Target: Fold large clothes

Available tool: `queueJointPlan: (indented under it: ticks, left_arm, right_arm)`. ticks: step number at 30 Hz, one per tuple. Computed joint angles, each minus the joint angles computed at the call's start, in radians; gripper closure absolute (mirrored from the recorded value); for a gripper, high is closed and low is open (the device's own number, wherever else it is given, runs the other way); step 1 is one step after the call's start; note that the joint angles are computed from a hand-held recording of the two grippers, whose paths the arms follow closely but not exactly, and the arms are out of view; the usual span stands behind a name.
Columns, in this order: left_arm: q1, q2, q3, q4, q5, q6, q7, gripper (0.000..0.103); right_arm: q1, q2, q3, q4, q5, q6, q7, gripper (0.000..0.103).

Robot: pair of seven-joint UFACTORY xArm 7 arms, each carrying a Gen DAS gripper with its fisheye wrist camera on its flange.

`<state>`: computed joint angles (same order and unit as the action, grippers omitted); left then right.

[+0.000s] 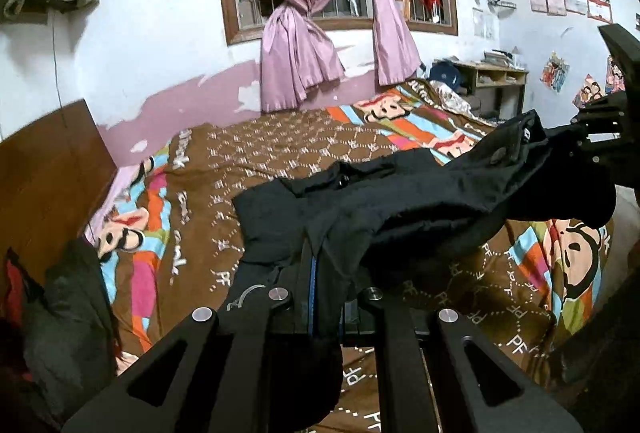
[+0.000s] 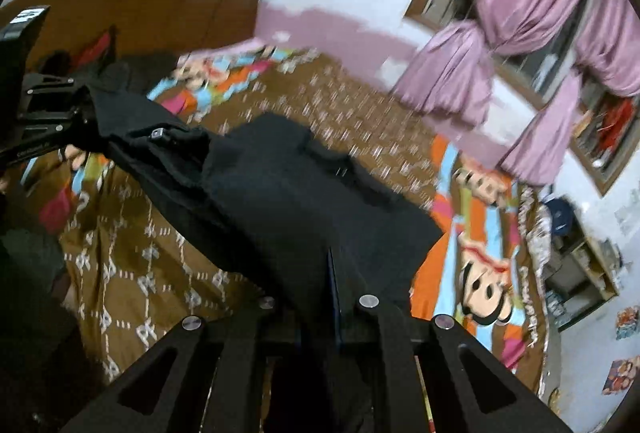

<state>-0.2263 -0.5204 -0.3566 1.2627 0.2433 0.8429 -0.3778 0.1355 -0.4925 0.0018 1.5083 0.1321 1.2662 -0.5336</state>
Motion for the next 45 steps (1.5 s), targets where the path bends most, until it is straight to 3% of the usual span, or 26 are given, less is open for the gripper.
queueJointPlan:
  ticks: [4,14,19,25,28,32,36,39,41,45]
  left_arm:
    - [-0.014,0.045,0.014,-0.018,-0.005,-0.013,0.035,0.097]
    - [-0.014,0.288,0.068,0.137,0.096,-0.100,0.143,0.097]
    - [-0.031,0.467,0.118,0.288,0.182,-0.115,0.175,0.097]
    - [-0.076,0.703,0.217,0.553,0.148,-0.025,0.224,0.096]
    - [-0.087,0.792,0.271,0.608,0.139,-0.083,0.186,0.096]
    - [-0.083,0.878,0.308,0.678,0.092,-0.110,0.188,0.096]
    - [-0.081,0.967,0.338,0.786,0.059,-0.110,0.192,0.094]
    - [-0.083,1.001,0.353,0.813,0.039,-0.083,0.175,0.086]
    - [-0.080,0.980,0.361,0.768,0.029,-0.096,0.148,0.078]
    - [-0.112,0.908,0.419,0.661,0.150,-0.175,0.016,0.030]
  right_arm:
    - [-0.005,0.100,-0.006,0.049,-0.007,0.054,-0.025,0.094]
    - [-0.052,0.323,-0.002,0.157,0.005,-0.103,0.001,0.094]
    - [-0.061,0.464,0.031,0.267,-0.092,-0.173,0.057,0.094]
    - [-0.045,0.674,0.040,0.453,-0.183,-0.251,0.052,0.094]
    - [-0.028,0.768,0.031,0.516,-0.225,-0.295,0.080,0.094]
    - [-0.008,0.840,0.018,0.513,-0.271,-0.427,0.118,0.094]
    - [0.003,0.916,0.006,0.557,-0.277,-0.470,0.170,0.090]
    - [0.016,0.950,-0.006,0.553,-0.300,-0.471,0.212,0.090]
    - [0.023,0.931,-0.015,0.499,-0.327,-0.523,0.229,0.089]
    - [0.024,0.905,-0.019,0.455,-0.349,-0.582,0.261,0.089]
